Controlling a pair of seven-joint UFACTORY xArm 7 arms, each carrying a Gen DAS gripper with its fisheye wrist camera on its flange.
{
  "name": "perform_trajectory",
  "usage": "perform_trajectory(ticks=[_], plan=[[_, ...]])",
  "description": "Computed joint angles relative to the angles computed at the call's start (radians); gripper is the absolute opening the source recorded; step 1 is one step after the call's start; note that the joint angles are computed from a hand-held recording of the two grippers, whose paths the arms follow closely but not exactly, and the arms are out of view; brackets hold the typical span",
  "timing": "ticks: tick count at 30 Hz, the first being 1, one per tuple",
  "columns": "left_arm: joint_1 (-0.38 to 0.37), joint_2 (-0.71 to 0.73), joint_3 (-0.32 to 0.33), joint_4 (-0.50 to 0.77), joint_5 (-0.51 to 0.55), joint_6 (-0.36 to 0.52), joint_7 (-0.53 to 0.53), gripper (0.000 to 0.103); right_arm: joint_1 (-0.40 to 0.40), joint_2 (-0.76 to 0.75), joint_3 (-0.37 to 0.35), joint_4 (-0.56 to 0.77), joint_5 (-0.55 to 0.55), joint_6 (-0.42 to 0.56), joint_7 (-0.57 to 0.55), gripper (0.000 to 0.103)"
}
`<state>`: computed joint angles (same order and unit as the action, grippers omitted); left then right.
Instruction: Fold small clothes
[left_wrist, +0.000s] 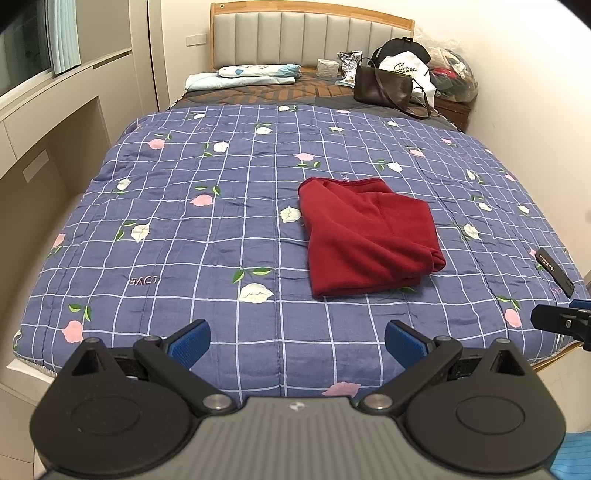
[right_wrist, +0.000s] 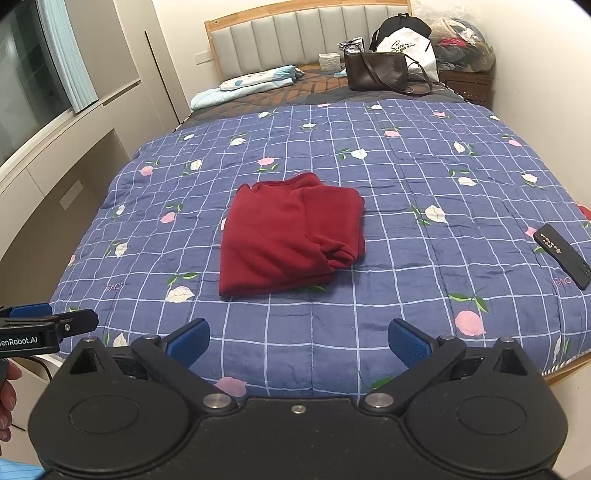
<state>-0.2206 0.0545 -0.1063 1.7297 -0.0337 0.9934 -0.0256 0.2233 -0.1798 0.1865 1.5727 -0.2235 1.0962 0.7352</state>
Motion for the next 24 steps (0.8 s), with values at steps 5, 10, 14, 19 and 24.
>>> perform_trajectory(ticks=[5, 10, 14, 19, 24], plan=[[0.001, 0.008, 0.001, 0.008, -0.002, 0.003, 0.003, 0.103, 0.0, 0.001, -0.001, 0.001, 0.001, 0.001, -0.002, 0.102], [0.001, 0.012, 0.001, 0.011, -0.006, 0.005, 0.005, 0.103, 0.0, 0.001, -0.002, 0.002, 0.002, 0.001, -0.003, 0.102], [-0.002, 0.018, 0.001, 0.022, 0.014, 0.018, 0.0, 0.103, 0.001, 0.002, -0.002, 0.004, 0.001, 0.002, -0.003, 0.102], [-0.01, 0.032, 0.002, 0.045, 0.056, 0.044, -0.009, 0.102, 0.001, 0.003, -0.001, 0.005, 0.0, 0.004, -0.001, 0.102], [-0.005, 0.033, 0.003, 0.048, 0.042, 0.042, 0.004, 0.102, 0.001, 0.002, -0.002, 0.005, 0.002, 0.004, -0.004, 0.102]])
